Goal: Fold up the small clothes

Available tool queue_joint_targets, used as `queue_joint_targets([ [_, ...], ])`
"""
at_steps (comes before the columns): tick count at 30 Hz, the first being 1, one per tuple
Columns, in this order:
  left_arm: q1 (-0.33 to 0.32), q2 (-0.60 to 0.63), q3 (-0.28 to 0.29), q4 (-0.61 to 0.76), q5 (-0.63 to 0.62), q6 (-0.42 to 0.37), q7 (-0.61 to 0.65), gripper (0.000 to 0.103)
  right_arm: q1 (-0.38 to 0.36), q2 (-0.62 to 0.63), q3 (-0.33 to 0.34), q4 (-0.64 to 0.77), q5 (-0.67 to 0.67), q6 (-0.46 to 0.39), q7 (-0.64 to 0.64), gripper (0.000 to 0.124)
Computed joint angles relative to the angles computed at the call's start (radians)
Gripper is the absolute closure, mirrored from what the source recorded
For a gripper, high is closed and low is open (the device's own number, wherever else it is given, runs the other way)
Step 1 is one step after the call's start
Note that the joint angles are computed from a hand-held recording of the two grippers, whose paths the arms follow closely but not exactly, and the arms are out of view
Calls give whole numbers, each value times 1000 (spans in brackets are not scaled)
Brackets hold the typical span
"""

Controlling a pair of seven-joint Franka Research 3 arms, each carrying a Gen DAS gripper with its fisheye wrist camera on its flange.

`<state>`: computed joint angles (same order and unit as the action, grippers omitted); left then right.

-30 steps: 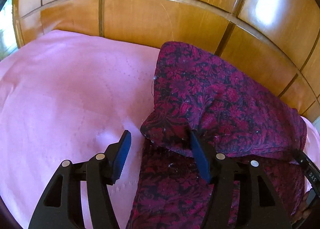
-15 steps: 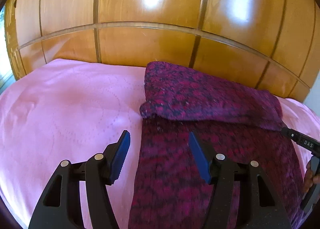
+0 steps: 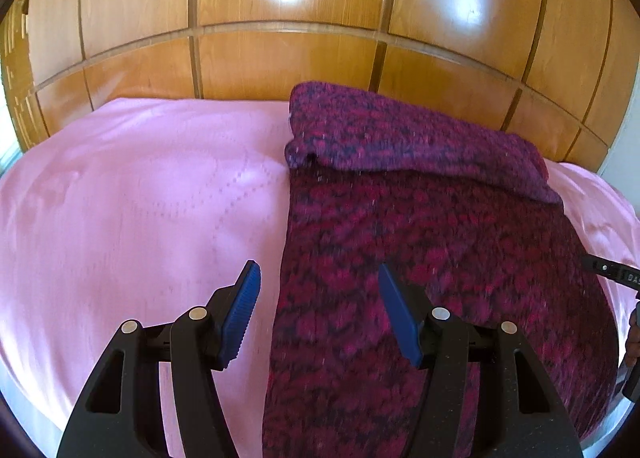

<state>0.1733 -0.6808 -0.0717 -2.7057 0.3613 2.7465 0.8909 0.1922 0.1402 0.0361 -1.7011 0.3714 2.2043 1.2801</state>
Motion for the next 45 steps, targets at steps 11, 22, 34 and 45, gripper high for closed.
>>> queue_joint_targets([
  [11, -95, -151, 55, -119, -91, -77, 64, 43, -22, -103, -14, -89, 52, -102, -73, 65],
  [22, -245, -433, 160, -235, -299, -308, 280, 47, -57, -223, -52, -184, 86, -287, -78, 83],
  [34, -241, -519, 242, -213, -457, -327, 397, 91, -66, -228, -65, -124, 195, -492, -144, 104],
  [45, -406, -154, 432, -34, -684, 62, 514, 93, -62, -11, -29, 91, 416, -310, -70, 107],
])
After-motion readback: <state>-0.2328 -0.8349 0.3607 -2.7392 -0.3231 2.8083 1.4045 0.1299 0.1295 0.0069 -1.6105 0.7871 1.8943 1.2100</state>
